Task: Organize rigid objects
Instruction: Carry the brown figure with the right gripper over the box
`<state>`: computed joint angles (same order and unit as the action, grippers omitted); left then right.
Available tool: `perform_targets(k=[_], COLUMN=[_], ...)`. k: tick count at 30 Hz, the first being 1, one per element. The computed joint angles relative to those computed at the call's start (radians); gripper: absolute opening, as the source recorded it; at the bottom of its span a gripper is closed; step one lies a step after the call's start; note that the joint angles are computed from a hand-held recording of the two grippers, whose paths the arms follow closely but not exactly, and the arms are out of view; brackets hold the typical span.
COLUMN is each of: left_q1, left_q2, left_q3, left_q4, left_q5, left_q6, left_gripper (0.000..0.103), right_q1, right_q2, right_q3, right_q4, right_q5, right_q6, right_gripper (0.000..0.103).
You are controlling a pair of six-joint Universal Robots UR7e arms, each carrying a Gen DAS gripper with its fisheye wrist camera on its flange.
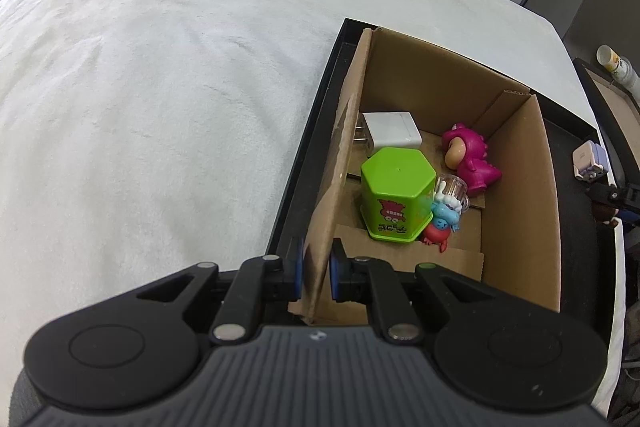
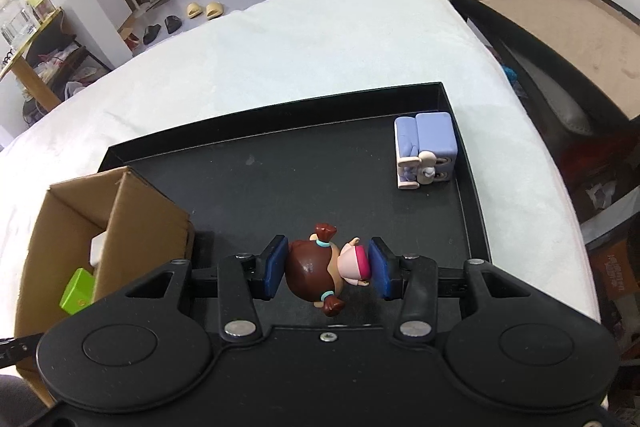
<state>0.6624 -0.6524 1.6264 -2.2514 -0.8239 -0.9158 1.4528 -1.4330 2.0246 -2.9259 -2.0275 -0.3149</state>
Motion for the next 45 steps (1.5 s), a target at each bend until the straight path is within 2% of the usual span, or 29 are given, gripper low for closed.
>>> perform_targets(k=[5,25,39,45], left_q1=[0.000,0.010,0.021,0.033], left_q2=[0.001,-0.022,-0.042,-0.056], left_q3=[-0.002,0.036,0.069,0.087], left_q4=[-0.001,-0.074,-0.145,-0.190], left_q5=[0.000,-0.025,-0.053,-0.080], left_q6=[0.013,0.043,0.064,0.063], left_gripper=[0.012,0.012,0.013,0.014], right_q1=[0.028,0.159,0.258,0.289], right_q2=[-0.012,0.005,0.091,0.143], right_q3=[-0.007,-0.038,-0.088,-0.102], right_q4=[-0.007,-0.009,0.018,0.037], right_q5=[-0.005,-0.050,-0.048,-0.071], right_q6=[-0.028,0.021,0.040,0.050], right_gripper=[0.043,0.043,0.043,0.044])
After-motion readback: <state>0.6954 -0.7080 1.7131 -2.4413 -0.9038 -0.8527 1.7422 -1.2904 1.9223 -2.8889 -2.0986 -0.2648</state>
